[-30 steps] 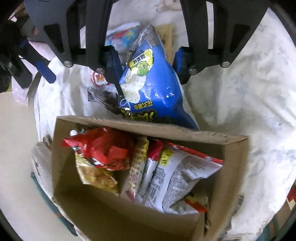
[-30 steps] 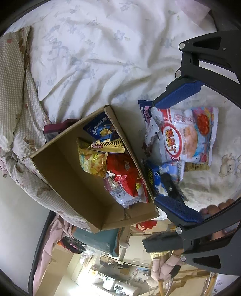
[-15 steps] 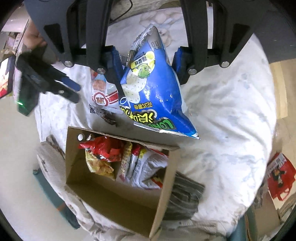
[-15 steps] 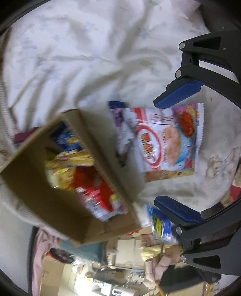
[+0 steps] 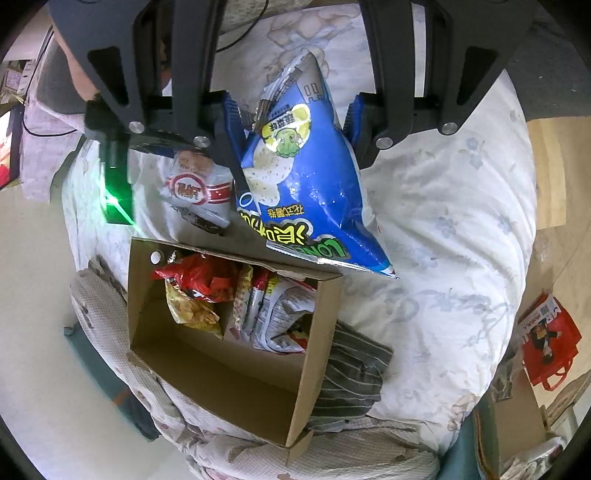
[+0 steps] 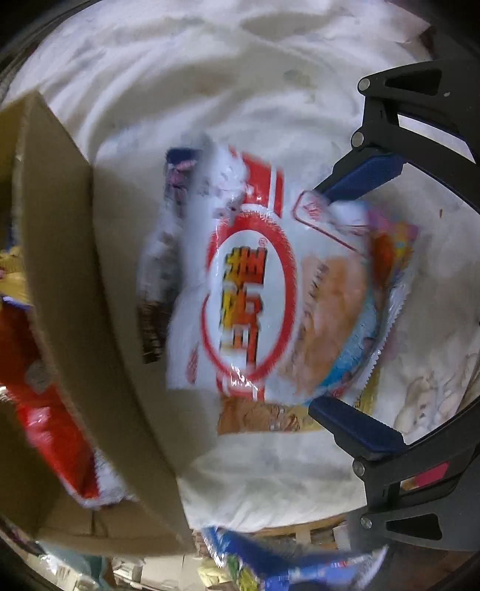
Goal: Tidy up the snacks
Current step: 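Grasp the blue chip bag with the left tool while the right tool grasps the white-red shrimp flakes bag, then carry both bags into the cardboard box and open both tools to release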
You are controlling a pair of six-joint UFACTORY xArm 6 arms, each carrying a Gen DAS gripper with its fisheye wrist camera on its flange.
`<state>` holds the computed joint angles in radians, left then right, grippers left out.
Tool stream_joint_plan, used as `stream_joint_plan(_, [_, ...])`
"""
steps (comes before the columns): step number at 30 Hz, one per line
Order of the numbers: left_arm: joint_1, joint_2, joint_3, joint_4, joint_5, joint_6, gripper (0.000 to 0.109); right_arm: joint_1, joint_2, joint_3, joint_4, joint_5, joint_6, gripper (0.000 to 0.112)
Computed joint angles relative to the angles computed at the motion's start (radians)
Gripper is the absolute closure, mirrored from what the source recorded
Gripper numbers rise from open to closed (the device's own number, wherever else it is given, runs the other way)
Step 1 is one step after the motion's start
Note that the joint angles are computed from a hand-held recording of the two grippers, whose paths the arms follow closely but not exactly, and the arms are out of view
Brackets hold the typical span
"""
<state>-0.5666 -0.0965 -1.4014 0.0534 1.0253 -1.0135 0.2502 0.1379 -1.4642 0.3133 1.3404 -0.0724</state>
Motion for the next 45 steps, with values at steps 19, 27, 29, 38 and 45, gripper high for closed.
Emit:
stream_joint_plan(19, [-0.001,-0.026,0.033,0.030,0.020,-0.043,0.068,-0.100,-0.214,0.145,0.141,-0.054,-0.156,0.082])
stream_joint_plan(27, [-0.013,-0.052,0.025,0.098,0.004,-0.075,0.068,-0.160,-0.304,0.157,0.326,-0.028,-0.225,0.085])
stream_joint_plan(29, [-0.013,-0.049,0.005,0.118,0.008,-0.079,0.068,-0.175,-0.310,0.139,0.360,-0.032,-0.244,0.085])
stream_joint_plan(38, [0.018,0.049,-0.171,0.172,0.061,-0.006,0.068,-0.200,-0.197,-0.025,0.398,-0.026,-0.262,0.085])
stream_joint_plan(45, [0.048,0.213,-0.386,0.158,0.086,0.127,0.068,-0.153,0.002,-0.263,0.396,-0.054,-0.222,0.086])
